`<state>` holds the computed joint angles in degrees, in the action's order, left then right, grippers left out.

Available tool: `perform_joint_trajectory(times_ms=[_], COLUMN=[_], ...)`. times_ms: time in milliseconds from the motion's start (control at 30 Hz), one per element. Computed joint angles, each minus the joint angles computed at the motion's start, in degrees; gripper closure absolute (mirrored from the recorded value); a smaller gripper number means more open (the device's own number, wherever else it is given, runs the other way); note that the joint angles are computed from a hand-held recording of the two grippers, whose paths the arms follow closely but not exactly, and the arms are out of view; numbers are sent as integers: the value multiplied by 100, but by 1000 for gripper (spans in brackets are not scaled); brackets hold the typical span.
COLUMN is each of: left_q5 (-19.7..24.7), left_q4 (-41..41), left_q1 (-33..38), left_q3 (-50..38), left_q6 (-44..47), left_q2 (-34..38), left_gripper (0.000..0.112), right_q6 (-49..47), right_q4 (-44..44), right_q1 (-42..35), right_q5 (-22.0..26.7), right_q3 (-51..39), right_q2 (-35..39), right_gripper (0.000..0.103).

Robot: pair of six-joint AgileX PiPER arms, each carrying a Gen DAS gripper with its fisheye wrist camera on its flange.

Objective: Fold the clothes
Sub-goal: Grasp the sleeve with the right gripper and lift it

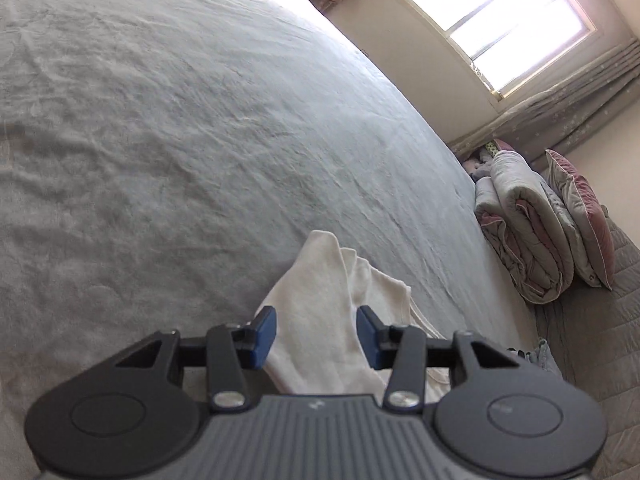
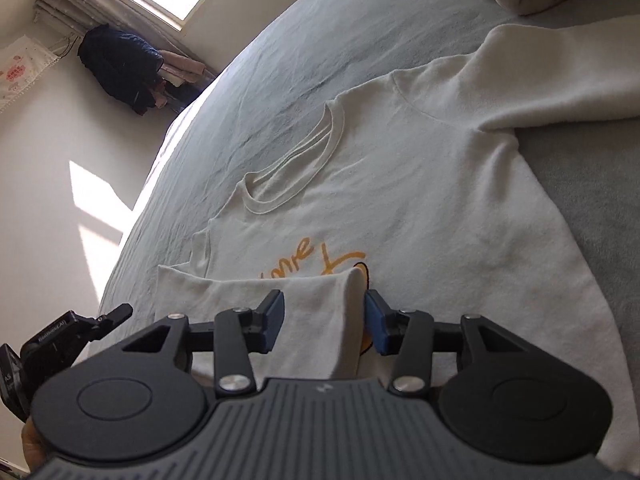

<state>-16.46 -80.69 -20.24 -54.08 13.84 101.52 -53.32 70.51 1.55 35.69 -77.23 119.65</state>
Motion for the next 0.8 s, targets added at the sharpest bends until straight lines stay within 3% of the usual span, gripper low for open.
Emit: perform_joint_trajectory(times_ms=[67,100,133,200,333,533,700,800], left_q5=[-2,-19,-43,-212,-489,60,477,-71], left_q4=[141,110,84,-276,-1116,-222,-820,-1230], left_q1=[104,128,140,108,-6,67,-107,-475], left_q3=[108,141,161,145,28,40,-370,-627], left_q6=[-229,-216,-182,280,1532,1514,3287,4079], left_q2=[-71,-98,-111,-105,-81,-103,282,627], left_gripper=[68,66,64,48,44,35,32,33], right_q6=[-507,-808,-1005,-950,388,2768,4401,4992], right_q4=[-169,-47,65,-34,-1031,-2875,-4007,-4331], right_q1=[372,414,385,353,376,652,1041,1251], right_q5=[-776,-849,-748,-657,-409,290,1265,1859], right_q3=[269,303,250,-4,-994,-3083,-5188,-6470], right_q2=[-223,-251,-252,-285,-302,5,589,1028], right_gripper=[90,99,98,98,98,98,98,98])
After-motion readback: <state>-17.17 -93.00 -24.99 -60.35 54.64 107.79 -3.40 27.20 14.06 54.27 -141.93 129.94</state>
